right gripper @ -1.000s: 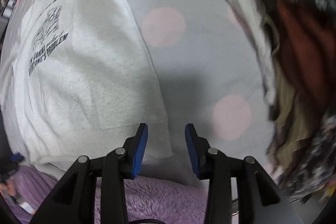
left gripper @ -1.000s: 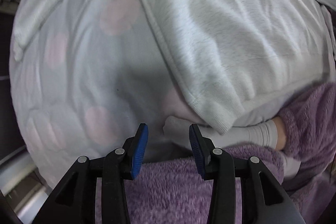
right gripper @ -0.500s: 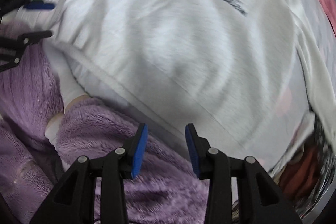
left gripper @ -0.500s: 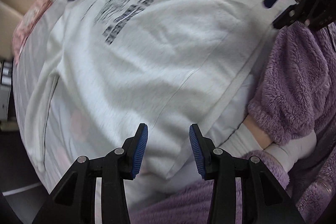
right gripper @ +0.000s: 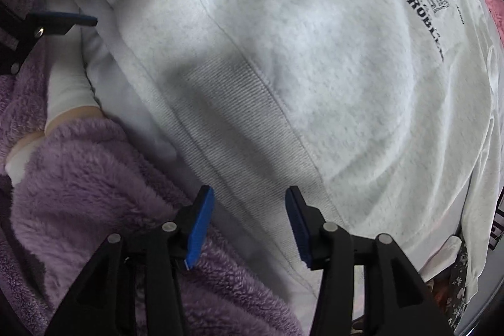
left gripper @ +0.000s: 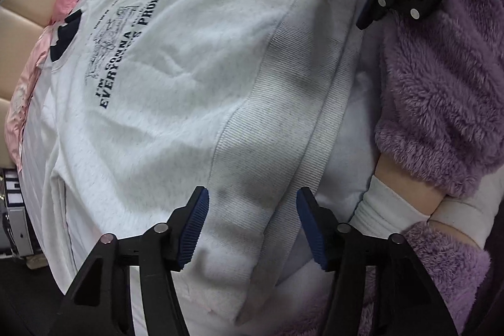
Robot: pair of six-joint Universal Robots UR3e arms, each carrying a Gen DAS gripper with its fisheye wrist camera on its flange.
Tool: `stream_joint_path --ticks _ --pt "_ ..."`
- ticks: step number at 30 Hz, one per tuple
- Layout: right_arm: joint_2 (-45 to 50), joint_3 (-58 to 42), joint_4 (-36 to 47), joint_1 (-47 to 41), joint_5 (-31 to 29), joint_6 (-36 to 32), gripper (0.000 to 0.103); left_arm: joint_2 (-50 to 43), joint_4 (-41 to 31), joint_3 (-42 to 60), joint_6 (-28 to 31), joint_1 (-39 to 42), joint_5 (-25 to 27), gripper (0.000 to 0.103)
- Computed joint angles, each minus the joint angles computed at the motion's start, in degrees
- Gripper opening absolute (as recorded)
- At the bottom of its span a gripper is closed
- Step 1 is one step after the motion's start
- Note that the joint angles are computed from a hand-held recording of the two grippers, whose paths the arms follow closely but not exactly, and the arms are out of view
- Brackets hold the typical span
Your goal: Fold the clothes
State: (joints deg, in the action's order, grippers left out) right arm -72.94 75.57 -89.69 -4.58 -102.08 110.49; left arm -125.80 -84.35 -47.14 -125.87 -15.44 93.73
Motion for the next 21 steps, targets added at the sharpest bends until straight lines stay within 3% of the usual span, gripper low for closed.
stream_joint_path --ticks 5,7,10,12,17,21 --pt "2.57 -1.18 -0.46 -0.2 -0.03 -0.03 0.046 -1.94 2.12 -1.24 -0.06 -1.0 3.12 0.06" --pt "3.61 -2.33 -0.27 -0.53 0.35 0.27 0.045 -4.02 -0.16 1.77 -1.74 -0.53 3.24 0.06" --pt "6.24 -8.38 3.4 -2.37 2.34 1.47 0.03 -6.81 -5.2 7.64 -3.77 0.83 1.55 0.06" --pt "8.61 -14.03 7.08 -3.98 4.21 2.33 0.013 -6.75 -5.9 8.15 -4.29 1.35 0.7 0.06" --pt "15.53 -31.43 19.62 -7.47 9.14 4.68 0.007 -1.23 -1.28 -0.91 -1.16 0.9 -0.06 0.063" --pt "18.65 -40.39 25.24 -8.64 10.28 4.33 0.007 0.81 7.66 -9.61 -2.08 -1.61 6.8 0.065"
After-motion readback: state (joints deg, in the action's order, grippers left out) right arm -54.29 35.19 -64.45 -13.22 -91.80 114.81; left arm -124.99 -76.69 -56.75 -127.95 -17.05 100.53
